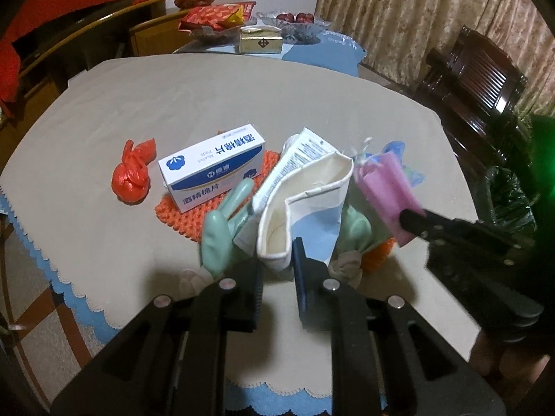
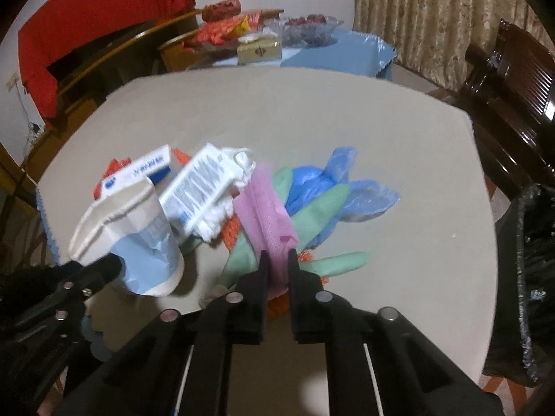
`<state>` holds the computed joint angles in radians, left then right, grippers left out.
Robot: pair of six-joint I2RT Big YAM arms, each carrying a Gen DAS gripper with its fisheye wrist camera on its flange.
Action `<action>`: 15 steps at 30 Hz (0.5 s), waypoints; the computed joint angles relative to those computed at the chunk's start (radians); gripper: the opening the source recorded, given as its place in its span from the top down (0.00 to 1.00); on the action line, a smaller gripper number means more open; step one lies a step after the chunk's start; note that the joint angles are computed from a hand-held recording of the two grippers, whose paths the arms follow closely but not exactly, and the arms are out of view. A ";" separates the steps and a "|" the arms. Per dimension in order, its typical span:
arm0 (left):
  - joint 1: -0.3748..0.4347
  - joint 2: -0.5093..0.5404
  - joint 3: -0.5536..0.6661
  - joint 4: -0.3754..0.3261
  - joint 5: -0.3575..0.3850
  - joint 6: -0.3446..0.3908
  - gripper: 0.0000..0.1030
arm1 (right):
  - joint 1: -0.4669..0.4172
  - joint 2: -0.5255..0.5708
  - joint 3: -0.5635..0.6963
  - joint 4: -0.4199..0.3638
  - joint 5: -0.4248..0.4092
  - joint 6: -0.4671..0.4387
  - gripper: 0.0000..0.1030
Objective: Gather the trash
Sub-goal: 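Grasp the white paper cup with the left tool while the right tool grasps the pink mask, then carry the cup and mask over the black bin and open both tools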
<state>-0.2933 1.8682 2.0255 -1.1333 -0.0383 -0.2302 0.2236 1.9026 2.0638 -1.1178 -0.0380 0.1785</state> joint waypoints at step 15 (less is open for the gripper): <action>-0.081 -0.067 0.008 -0.035 -0.067 -0.027 0.85 | -0.083 -0.212 -0.146 0.070 0.042 0.004 0.90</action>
<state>-0.3744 1.8016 2.0333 -1.1685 -0.1050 -0.2576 0.1401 1.6909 1.9174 -1.0479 0.0041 0.1823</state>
